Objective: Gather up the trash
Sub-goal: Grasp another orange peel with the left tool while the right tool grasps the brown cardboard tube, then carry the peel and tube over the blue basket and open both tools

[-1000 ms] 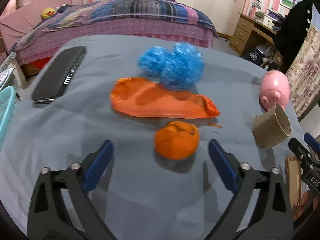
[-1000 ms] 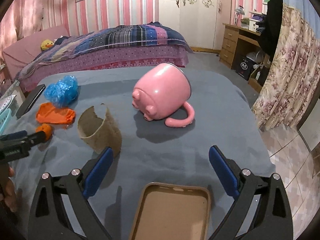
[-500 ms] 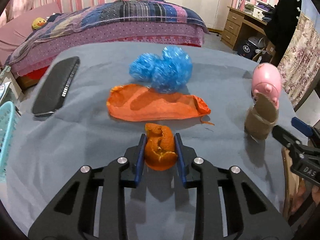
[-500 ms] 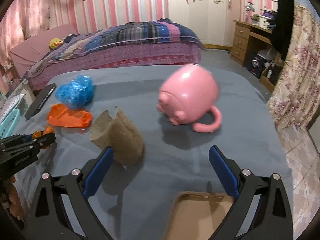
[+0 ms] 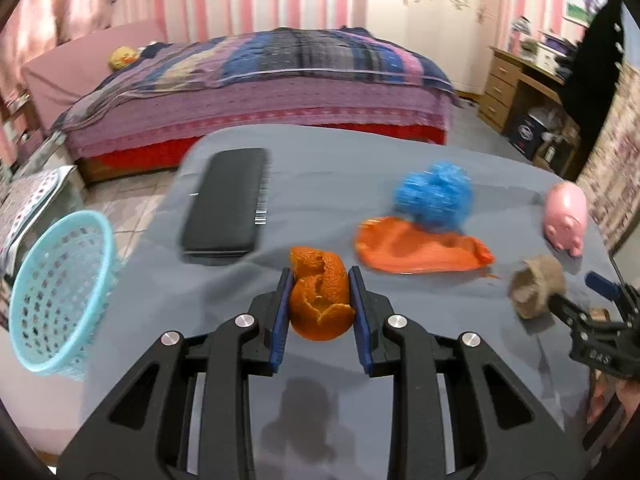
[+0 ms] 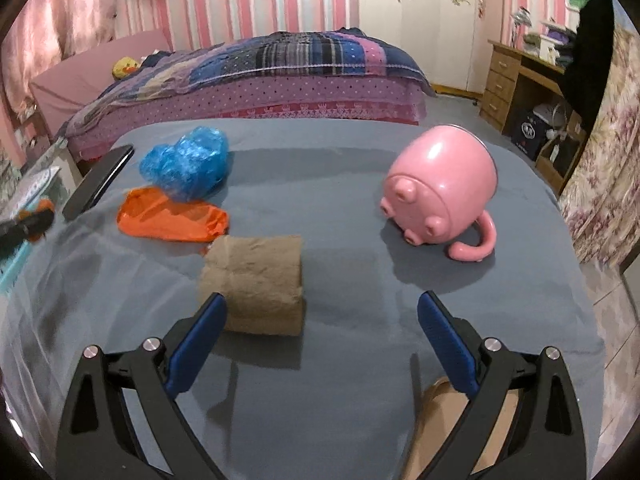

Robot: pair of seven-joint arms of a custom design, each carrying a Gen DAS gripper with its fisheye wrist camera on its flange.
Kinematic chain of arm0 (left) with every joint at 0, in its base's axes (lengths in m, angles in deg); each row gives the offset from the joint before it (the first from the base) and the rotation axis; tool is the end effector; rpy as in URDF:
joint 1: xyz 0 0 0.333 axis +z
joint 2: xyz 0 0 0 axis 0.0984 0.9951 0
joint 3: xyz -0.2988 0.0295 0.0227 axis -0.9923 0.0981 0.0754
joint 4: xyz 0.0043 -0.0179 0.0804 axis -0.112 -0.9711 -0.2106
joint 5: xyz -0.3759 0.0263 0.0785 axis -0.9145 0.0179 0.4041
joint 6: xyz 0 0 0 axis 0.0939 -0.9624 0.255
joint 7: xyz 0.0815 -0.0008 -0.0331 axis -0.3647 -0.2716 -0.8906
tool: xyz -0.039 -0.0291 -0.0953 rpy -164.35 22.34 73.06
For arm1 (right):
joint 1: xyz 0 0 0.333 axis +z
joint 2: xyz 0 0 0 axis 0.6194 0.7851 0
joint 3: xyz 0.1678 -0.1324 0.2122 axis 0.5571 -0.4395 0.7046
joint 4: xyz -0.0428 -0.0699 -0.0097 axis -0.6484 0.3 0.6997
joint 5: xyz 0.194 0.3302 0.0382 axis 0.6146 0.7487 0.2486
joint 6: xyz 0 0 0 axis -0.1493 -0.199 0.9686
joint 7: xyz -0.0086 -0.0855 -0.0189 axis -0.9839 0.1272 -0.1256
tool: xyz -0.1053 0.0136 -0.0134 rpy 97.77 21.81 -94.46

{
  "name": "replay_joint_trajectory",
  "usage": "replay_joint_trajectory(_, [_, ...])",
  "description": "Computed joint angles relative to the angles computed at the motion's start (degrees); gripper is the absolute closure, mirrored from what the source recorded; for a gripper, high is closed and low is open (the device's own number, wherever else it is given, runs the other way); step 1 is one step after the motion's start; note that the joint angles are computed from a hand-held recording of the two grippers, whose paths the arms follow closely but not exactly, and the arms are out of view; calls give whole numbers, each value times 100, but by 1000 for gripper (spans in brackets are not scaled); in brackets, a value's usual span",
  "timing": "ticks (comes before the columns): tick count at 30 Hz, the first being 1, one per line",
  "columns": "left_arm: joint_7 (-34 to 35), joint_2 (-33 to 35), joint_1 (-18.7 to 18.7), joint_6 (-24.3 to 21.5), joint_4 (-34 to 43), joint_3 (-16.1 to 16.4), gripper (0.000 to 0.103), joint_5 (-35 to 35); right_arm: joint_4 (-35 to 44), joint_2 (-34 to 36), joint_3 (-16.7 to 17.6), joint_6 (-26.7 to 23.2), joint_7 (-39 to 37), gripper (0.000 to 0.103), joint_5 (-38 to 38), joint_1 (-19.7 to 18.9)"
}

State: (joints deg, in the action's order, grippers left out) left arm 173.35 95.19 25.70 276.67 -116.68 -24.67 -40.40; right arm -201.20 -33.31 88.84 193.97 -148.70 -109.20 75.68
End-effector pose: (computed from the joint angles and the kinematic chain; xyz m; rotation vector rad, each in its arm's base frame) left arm 0.5279 -0.1341 0.3447 -1.5015 2.0921 -0.8614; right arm 0.4024 0.4002 0.3113 -1.5108 2.0769 -0.7953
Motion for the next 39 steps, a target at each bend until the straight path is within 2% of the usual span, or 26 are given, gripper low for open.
replay_joint_trajectory(3, [-54,0,50,44,32,169,77,18,47,49,30,-63,-67,9,87,44])
replay_joint_trajectory(6, [-179,65,723,23,96,-277,77,117,67,99,30,-41,-67,9,175,69])
replay_joint_trajectory(8, [-226,72,856,50,106,-320,77,156,160,183,20,-46,-166,9,254,78])
replay_joint_trajectory(10, [-259,31,492,119,117,140,77,174,372,322,-5,-178,-343,10,269,119])
replay_joint_trajectory(12, [-241,-2,-110,215,141,851,77,146,539,425,-53,-192,-481,11,255,139])
replay_joint_trajectory(14, [-296,-18,-331,279,141,1198,77,231,624,482,-102,-73,-559,18,245,131])
replay_joint_trajectory(17, [-135,-2,-1167,438,171,2184,77,40,656,537,-187,287,-473,35,185,107])
replay_joint_trajectory(18, [-84,16,-1360,482,190,2433,77,-28,639,540,-217,435,-382,46,121,104])
replay_joint_trajectory(19, [-72,34,-1413,530,203,2549,77,-27,652,562,-236,507,-296,47,69,121])
replay_joint_trajectory(21, [-82,73,-1396,627,237,2664,77,33,734,611,-249,312,-237,50,-22,232])
replay_joint_trajectory(24, [-304,117,-1024,739,266,2541,77,384,790,608,-243,88,-170,55,-111,338])
replay_joint_trajectory(25, [-376,134,-927,766,277,2529,77,490,807,584,-232,-33,-142,62,-104,374])
replay_joint_trajectory(28, [-450,244,-823,810,390,2638,77,640,915,541,-204,-387,-99,63,-168,459])
replay_joint_trajectory(34, [-136,475,-1000,933,582,3090,77,406,1415,684,-197,-653,-277,64,-417,552])
replay_joint_trajectory(39, [-204,723,-609,834,874,2993,77,441,2150,1064,-265,-617,-595,64,-623,679])
